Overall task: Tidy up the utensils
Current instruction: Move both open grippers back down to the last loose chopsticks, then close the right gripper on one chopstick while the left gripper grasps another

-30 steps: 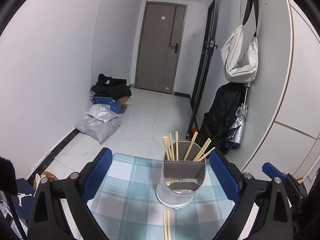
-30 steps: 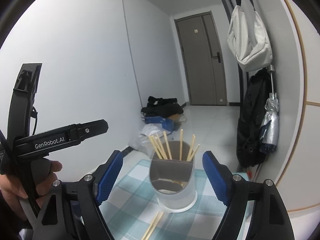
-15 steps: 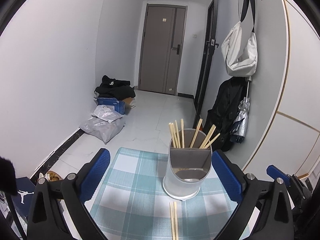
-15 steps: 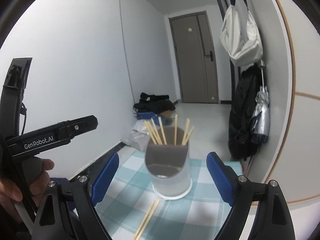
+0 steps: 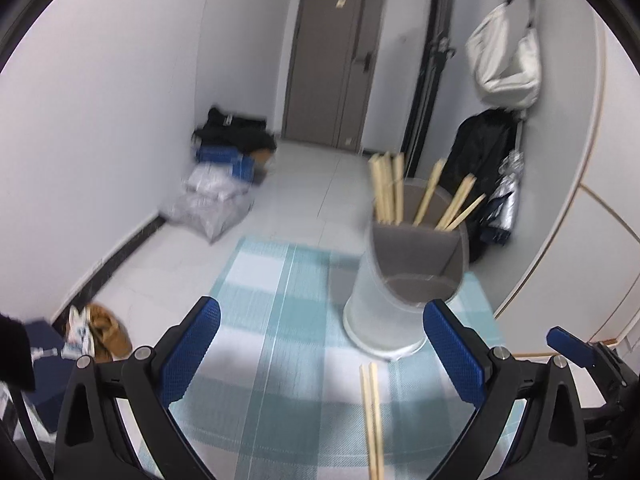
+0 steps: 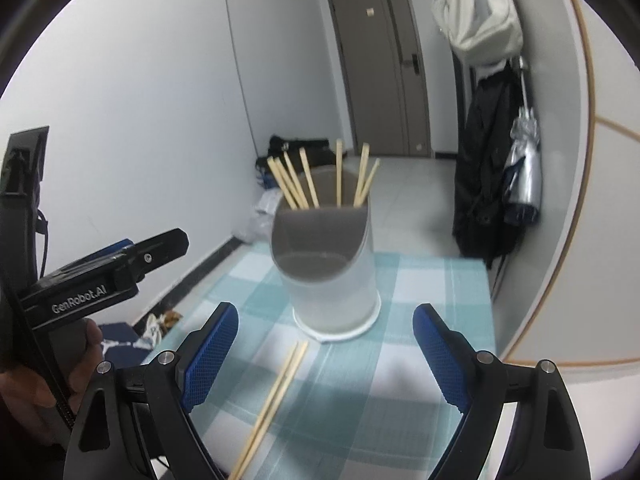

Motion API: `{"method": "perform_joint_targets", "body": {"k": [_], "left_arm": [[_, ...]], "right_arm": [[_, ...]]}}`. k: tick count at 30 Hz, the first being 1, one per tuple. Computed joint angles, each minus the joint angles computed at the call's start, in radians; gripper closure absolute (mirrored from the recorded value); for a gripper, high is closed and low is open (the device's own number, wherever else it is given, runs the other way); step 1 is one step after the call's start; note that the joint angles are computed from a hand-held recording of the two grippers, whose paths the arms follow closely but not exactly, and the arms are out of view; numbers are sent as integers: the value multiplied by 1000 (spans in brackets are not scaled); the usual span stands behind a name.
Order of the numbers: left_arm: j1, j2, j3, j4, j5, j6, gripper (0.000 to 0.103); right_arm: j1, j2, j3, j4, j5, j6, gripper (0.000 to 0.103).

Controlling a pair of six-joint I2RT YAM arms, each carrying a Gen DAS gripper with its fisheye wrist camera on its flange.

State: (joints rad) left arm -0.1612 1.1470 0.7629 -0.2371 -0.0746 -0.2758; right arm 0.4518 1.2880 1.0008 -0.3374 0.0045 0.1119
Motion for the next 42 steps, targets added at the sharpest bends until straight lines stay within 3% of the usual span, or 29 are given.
{"method": "perform_joint_targets", "body": {"k": [8, 12, 17, 30, 34, 42], "left_arm": [[109, 115, 68, -84, 87, -50, 3], [122, 143, 81, -82, 60, -48, 3], [145, 155, 83, -93, 52, -41, 3], [192, 216, 131, -137, 92, -49, 3], [197, 219, 137, -144, 93, -49, 3], [200, 211, 135, -141, 93, -50, 3]], "right_arm": [[20, 201, 89, -73, 2, 38, 13], [58, 310, 146, -109, 84, 27, 13], [72, 427, 218, -170, 107, 48, 15], [98, 573, 317, -236, 119, 33, 38], [108, 568, 312, -228, 114, 30, 42], [135, 571, 308, -216, 144, 19, 60]]}}
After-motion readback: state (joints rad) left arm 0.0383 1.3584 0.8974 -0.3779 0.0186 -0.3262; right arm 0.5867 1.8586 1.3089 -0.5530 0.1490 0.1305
